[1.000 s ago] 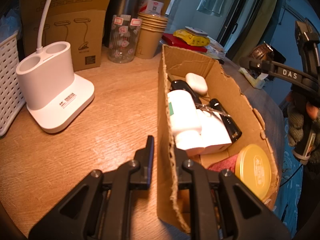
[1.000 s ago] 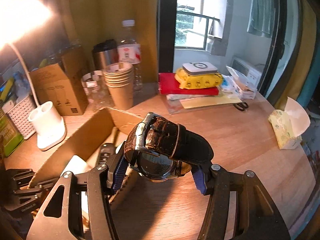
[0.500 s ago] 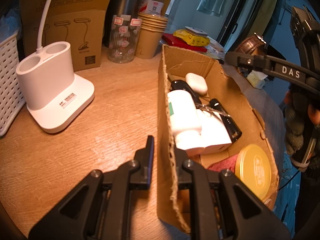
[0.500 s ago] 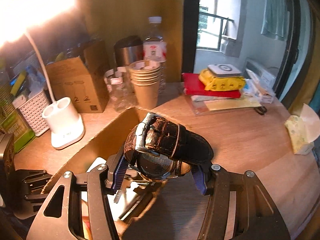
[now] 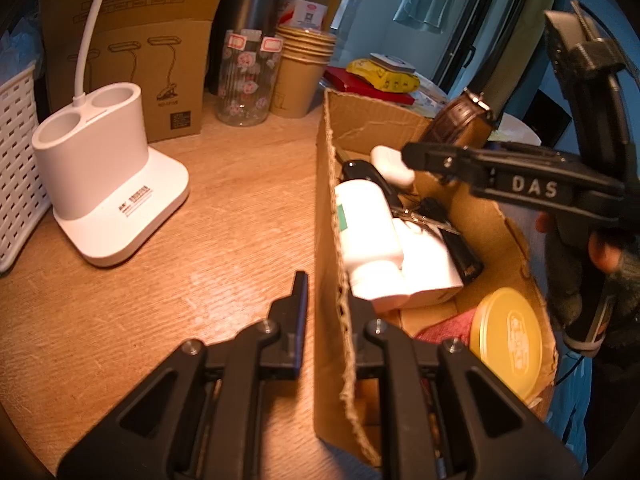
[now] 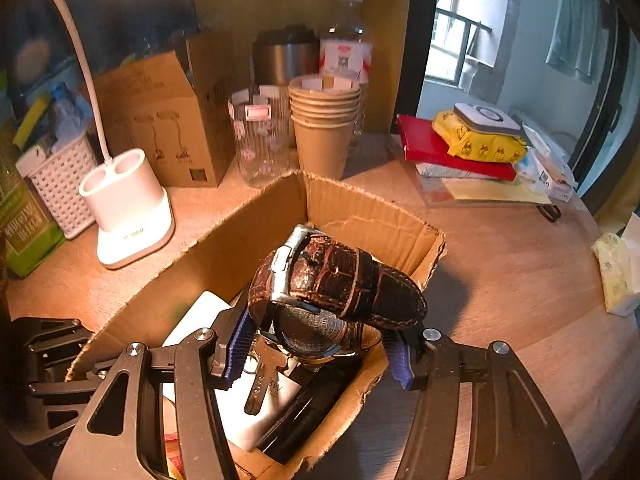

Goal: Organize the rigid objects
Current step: 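Carry the wristwatch into the box and open the right gripper, then withdraw the right gripper while the left gripper releases and leaves the box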

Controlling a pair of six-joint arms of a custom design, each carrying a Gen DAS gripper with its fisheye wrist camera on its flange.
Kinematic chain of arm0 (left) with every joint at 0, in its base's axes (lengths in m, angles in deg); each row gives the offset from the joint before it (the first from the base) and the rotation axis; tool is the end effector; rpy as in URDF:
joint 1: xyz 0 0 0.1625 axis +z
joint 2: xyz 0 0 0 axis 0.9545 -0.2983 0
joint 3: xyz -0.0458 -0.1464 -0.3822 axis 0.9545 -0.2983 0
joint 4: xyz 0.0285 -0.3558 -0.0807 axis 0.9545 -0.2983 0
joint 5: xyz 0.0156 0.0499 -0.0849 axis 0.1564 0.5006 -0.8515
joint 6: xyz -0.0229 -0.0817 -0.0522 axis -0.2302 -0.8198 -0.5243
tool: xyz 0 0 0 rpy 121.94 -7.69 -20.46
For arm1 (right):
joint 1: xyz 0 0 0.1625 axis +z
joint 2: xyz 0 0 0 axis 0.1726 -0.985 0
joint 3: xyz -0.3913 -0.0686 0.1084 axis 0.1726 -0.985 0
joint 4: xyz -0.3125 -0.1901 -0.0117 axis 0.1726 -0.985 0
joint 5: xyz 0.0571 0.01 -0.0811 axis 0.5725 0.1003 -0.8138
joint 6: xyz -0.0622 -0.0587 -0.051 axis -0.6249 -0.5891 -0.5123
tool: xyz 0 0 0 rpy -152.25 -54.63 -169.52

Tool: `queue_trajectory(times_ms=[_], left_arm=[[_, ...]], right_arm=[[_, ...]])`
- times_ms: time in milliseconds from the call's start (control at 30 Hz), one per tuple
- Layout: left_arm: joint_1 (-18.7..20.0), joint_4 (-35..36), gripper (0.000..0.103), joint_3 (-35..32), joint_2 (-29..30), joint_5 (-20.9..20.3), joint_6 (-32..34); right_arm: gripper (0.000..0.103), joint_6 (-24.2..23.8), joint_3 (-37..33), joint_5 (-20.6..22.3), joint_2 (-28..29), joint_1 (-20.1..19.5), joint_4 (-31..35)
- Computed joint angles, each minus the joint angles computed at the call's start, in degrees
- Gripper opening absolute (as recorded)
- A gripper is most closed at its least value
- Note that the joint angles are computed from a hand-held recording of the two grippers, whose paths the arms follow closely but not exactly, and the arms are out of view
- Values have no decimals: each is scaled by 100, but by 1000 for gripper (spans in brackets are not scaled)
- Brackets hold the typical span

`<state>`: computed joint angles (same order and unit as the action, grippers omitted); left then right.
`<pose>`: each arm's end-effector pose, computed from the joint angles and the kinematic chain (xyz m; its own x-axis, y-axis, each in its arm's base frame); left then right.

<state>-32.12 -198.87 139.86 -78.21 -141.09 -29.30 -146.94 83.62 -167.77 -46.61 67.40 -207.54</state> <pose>-0.3369 -0.5431 -0.1445 -0.8608 0.2378 -0.4500 0.4523 0.7629 -0.4620 -0.0276 -0.6060 0.3140 -0.6142 -0.3642 0.7001 -0.6698 0.7097 -0.2184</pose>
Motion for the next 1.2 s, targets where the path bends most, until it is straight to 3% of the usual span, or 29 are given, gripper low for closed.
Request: queue_trajectory(times_ms=[467, 667, 867, 1200], left_arm=[[0, 0, 14, 2, -2, -2, 2], [-2, 1, 14, 2, -1, 1, 3], [-1, -5, 14, 4, -2, 2, 0], [-4, -8, 14, 14, -8, 2, -5]], right_arm=[[60, -209, -110, -634, 314, 128, -177], [61, -163, -153, -648, 305, 135, -55], [71, -44, -202, -500, 233, 120, 234], [75, 15, -66, -269, 34, 99, -25]])
